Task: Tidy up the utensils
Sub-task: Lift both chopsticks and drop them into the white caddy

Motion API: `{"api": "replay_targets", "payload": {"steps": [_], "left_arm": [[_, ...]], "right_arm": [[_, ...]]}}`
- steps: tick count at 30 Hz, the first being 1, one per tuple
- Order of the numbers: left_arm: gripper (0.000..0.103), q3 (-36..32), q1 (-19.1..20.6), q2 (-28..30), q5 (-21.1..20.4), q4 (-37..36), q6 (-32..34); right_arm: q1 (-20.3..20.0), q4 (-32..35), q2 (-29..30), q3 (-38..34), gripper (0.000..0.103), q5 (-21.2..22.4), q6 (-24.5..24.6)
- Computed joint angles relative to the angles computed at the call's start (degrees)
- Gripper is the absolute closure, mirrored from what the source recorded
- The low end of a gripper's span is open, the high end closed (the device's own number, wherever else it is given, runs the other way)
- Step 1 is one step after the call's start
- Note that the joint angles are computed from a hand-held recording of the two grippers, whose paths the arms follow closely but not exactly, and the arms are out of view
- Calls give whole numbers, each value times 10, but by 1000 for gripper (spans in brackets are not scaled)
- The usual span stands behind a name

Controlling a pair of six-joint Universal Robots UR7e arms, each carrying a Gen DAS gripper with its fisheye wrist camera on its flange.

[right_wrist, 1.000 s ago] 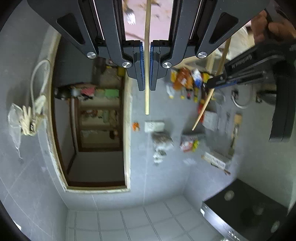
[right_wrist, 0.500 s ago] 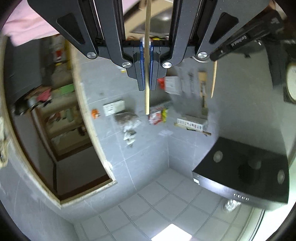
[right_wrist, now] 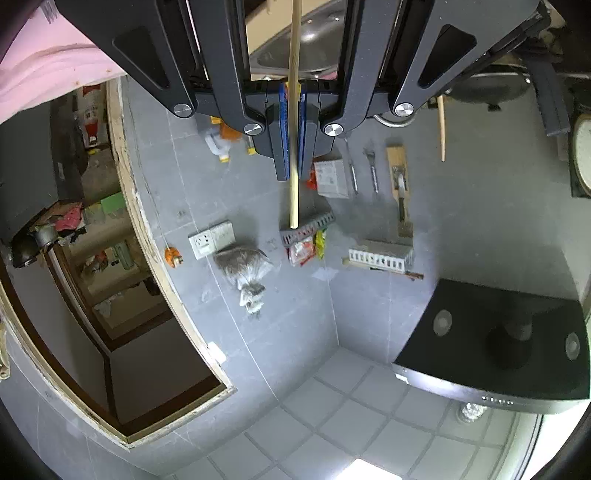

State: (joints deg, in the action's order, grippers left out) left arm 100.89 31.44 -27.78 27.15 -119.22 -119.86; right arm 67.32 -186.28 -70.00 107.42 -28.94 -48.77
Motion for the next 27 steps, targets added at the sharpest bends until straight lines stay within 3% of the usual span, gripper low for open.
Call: {"api": "replay_targets", "payload": {"steps": [7,21,27], "left_arm": [[98,-19,7,21,1,-14,32],[98,-37,9,39,-30,40,66],[98,-35,12,21,-33,143,-20]], "right_arm": [[3,-11,19,-4,100,-27,-10],[-3,15,11,25,100,-64,-104],[-5,21,7,33,99,-77,-120]]}}
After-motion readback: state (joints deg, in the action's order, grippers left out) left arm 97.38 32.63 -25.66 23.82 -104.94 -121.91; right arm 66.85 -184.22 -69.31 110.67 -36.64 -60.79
